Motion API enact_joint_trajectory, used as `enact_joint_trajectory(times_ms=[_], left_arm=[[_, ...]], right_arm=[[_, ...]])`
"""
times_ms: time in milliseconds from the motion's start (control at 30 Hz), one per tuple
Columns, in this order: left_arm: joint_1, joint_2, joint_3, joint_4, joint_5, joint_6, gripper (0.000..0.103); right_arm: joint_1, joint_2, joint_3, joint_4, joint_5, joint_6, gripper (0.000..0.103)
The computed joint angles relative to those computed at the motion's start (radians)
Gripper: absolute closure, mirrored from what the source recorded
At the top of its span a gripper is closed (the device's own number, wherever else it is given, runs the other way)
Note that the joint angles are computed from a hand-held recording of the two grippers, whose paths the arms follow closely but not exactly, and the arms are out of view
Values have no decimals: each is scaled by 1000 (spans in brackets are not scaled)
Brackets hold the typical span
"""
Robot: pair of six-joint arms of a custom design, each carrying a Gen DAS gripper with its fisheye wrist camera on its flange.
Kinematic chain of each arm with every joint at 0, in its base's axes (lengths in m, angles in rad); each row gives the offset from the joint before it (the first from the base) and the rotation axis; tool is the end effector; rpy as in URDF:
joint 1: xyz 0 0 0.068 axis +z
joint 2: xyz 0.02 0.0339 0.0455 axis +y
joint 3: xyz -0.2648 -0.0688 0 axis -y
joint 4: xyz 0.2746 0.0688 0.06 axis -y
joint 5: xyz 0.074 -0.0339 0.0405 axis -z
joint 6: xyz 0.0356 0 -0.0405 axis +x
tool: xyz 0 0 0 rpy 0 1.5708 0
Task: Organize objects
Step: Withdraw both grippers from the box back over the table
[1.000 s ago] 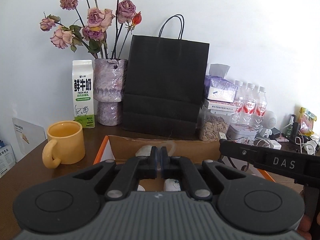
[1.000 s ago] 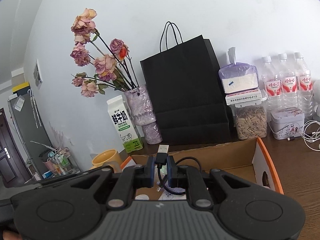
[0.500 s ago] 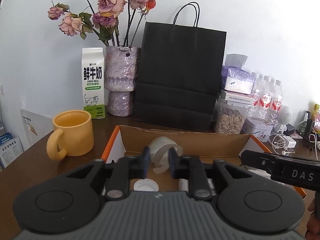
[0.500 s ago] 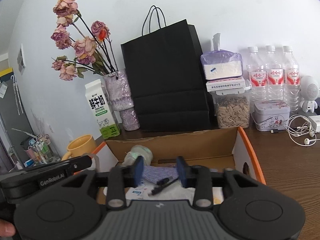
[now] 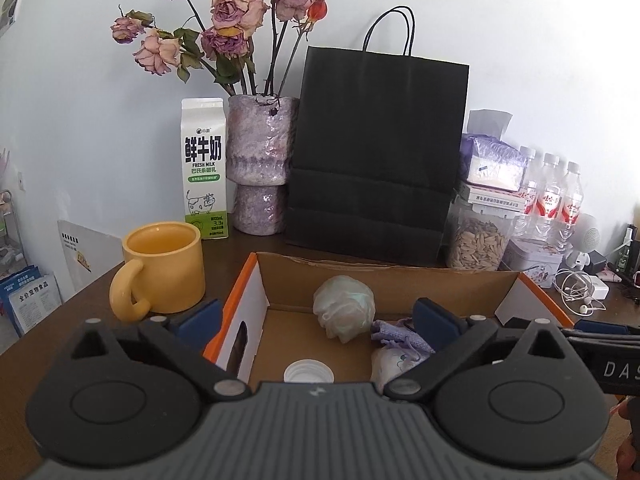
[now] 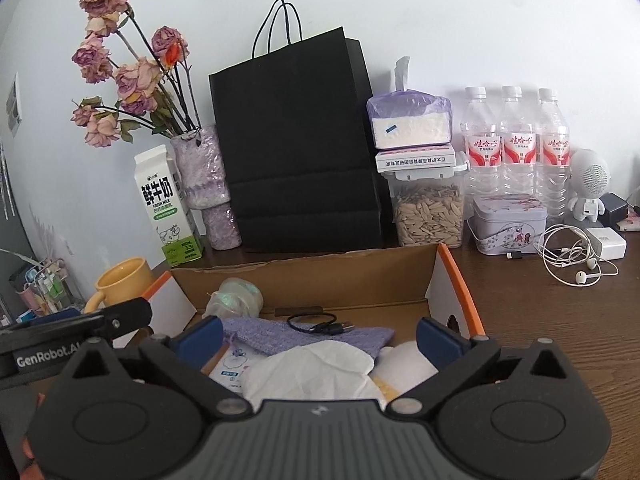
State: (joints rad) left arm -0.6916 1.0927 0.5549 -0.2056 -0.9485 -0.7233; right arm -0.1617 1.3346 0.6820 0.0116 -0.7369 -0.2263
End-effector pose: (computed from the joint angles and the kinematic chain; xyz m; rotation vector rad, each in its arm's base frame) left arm 0.1991 -0.1273 0.1953 -0.4663 1.9263 0.2026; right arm 0.2931 -0.0236 0.1918 -0.4610 2.0274 0.5759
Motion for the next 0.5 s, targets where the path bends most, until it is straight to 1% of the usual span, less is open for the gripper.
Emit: enact_joint_trajectory(times_ms=[367, 500], left_arm=[[-21, -9, 6, -26, -12, -13, 0], [-60, -35, 9, -85, -44, -52, 0]], right_arm=[[-10, -27, -16, -13, -7, -21, 0], [-32, -68, -40, -31, -18, -43, 0]])
